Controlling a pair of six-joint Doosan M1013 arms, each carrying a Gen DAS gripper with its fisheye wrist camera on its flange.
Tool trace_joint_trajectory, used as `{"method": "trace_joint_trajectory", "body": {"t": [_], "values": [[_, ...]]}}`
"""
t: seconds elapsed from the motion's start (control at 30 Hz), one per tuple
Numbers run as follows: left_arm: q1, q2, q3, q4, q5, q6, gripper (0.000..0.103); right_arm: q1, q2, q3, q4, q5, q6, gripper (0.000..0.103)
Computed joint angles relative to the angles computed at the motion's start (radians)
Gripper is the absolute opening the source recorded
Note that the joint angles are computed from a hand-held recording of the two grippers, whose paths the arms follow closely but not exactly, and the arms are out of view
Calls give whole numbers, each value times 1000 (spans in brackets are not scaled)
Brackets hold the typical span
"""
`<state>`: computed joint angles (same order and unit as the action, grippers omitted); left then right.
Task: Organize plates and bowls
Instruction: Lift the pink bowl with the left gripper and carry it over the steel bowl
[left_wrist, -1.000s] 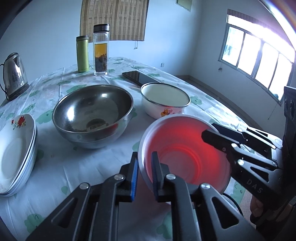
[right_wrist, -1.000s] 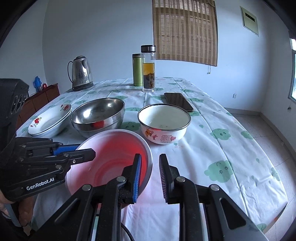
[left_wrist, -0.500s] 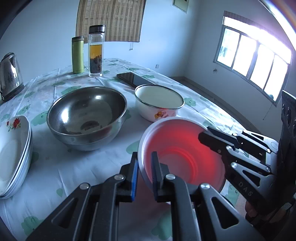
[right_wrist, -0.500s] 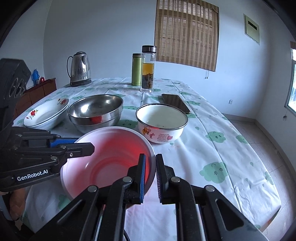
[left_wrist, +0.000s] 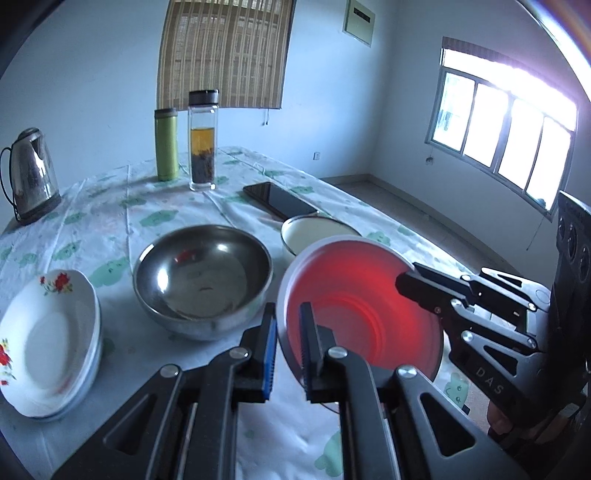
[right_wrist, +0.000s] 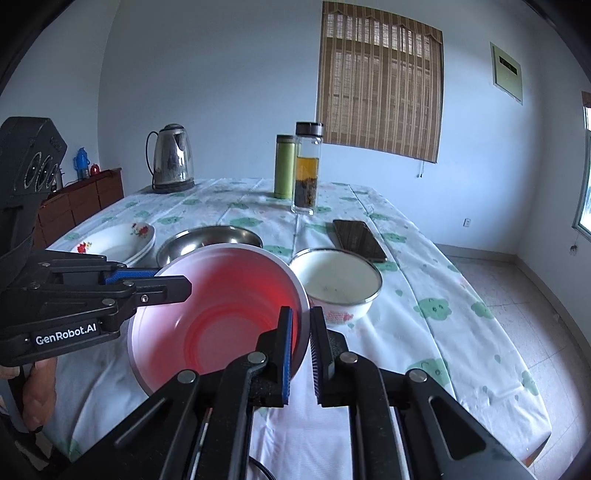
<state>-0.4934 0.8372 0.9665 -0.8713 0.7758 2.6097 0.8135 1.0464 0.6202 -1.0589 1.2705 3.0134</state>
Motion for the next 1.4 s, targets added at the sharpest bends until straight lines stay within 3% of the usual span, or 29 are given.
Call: {"method": "trace_joint_trajectory", "body": {"t": [0.7,1.4], "values": [[-2,22,-57,-105,-71,89,9,-12,24,-64,-72,14,-12,10],[15,92,-189,-71,-51,-49,9,-31,104,-247,-61,28,-175,10]]}}
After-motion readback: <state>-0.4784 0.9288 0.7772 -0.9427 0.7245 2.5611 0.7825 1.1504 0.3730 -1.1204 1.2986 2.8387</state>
